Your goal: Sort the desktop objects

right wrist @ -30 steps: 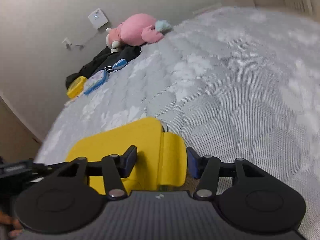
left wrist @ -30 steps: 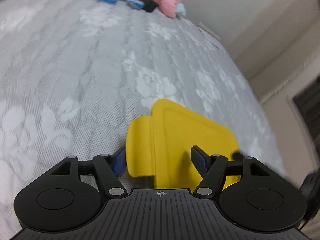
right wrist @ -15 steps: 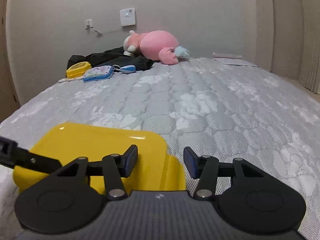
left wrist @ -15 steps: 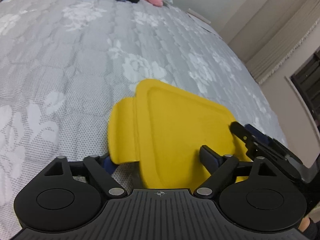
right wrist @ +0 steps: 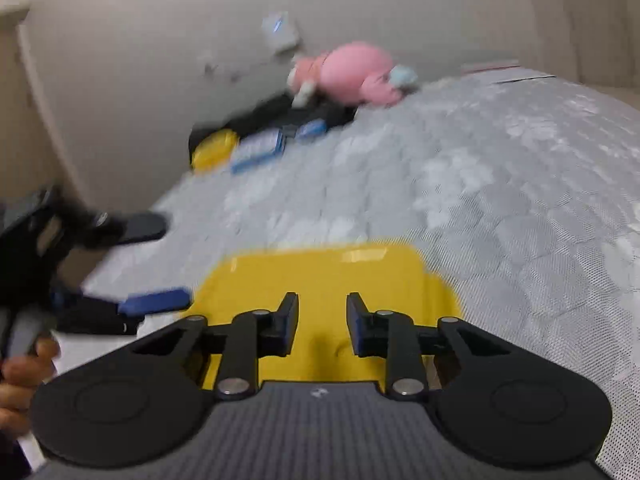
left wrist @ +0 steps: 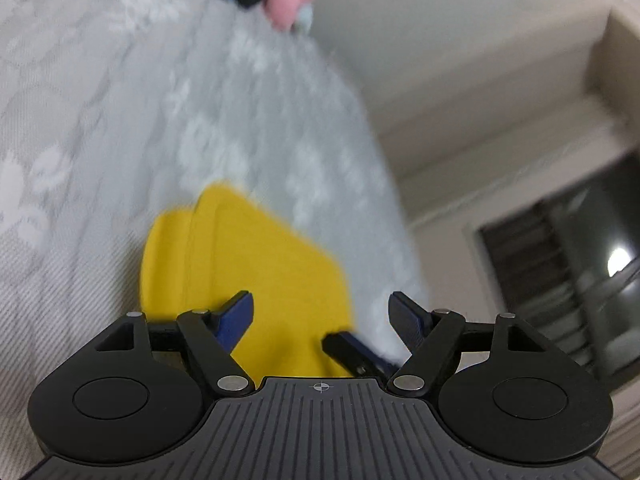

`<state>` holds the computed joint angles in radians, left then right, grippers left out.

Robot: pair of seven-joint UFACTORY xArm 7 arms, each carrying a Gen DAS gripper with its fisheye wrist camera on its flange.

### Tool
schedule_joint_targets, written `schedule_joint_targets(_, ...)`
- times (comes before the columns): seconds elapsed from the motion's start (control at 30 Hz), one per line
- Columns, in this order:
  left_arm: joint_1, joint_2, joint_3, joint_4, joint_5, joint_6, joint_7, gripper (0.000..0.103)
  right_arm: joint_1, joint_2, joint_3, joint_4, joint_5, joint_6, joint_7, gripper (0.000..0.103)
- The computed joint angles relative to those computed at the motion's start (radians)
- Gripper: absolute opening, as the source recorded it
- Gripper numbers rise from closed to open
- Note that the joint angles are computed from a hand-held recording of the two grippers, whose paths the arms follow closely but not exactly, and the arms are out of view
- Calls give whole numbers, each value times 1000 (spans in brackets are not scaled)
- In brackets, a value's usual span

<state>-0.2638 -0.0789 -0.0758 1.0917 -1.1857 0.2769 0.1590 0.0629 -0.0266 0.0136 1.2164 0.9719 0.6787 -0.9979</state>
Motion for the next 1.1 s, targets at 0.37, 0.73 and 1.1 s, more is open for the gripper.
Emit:
schedule_joint_targets(0.37, 4, 3, -11, -19, 37, -2, -59, 55, 57, -70, -7, -106, -19, -138, -152, 17)
schedule_joint_targets(0.73, -37, -19, -6, -24, -191, -191, 144, 62, 58, -35, -17, -81, 126, -180, -155, 19)
schedule_joint_targets(1.1, -26, 51, -41, -10, 175, -194, -43, 55, 60, 38, 58, -58, 420, -361, -576, 23)
